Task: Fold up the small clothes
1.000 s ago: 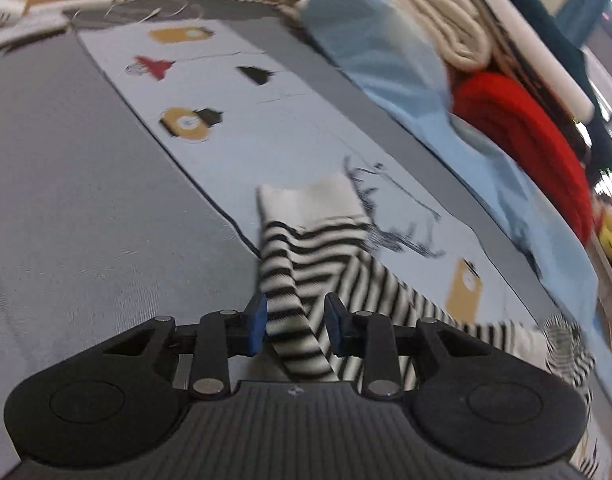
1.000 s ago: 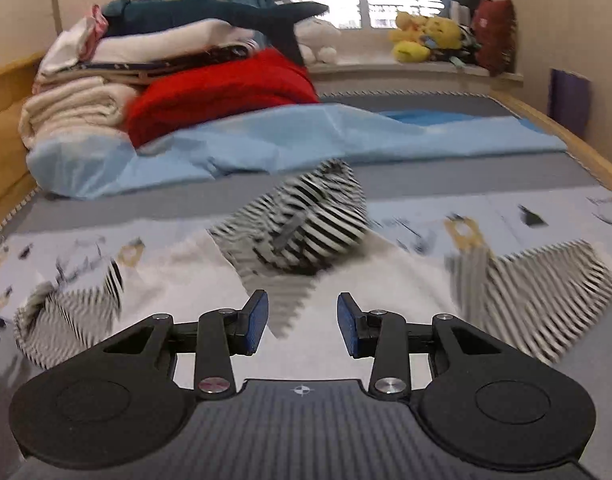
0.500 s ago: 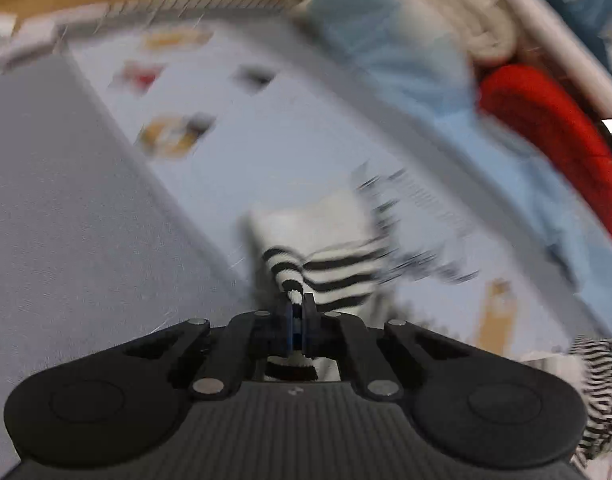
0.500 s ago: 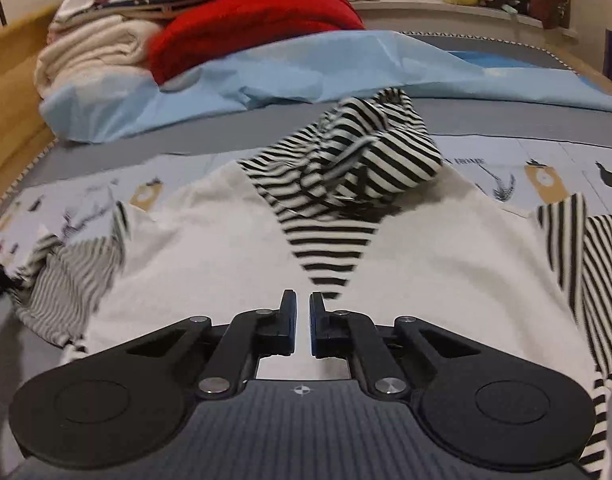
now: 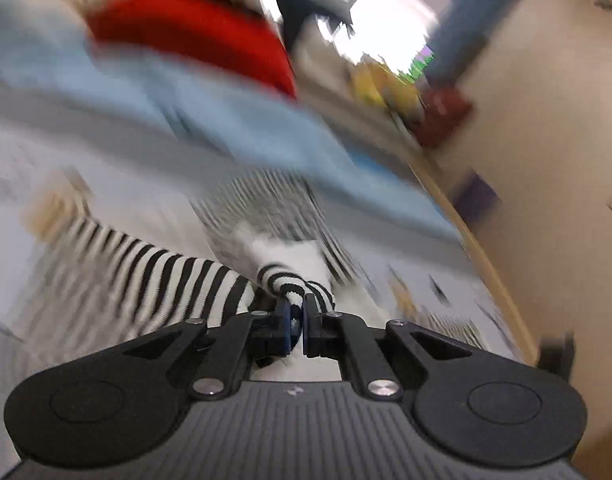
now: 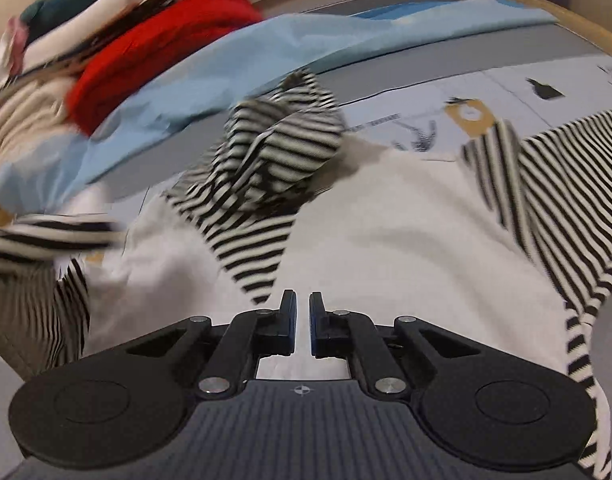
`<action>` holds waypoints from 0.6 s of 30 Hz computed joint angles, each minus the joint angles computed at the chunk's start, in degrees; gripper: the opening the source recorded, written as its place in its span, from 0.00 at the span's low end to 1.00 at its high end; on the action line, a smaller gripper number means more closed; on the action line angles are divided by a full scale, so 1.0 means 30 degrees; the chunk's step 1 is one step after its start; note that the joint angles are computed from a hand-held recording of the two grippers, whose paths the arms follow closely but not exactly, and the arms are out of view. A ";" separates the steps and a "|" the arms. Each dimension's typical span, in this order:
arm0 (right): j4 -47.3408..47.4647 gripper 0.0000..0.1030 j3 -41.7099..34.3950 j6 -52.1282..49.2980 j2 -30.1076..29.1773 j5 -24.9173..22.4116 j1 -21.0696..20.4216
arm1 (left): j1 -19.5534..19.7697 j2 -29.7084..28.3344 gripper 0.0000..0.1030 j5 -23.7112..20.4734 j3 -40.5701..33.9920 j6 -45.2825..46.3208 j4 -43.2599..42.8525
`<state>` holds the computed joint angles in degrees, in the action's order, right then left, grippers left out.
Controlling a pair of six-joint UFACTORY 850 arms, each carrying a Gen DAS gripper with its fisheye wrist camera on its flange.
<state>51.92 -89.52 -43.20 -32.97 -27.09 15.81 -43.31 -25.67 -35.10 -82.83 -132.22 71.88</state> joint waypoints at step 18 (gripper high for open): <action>0.2087 0.27 -0.1761 0.2273 -0.1955 -0.4582 0.0080 | 0.1948 0.2666 0.18 -0.3529 0.3289 -0.1888 -0.4348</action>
<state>58.18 -94.80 -36.38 -38.83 -40.83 16.04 -37.47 -17.67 -45.68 -72.97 -137.88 58.83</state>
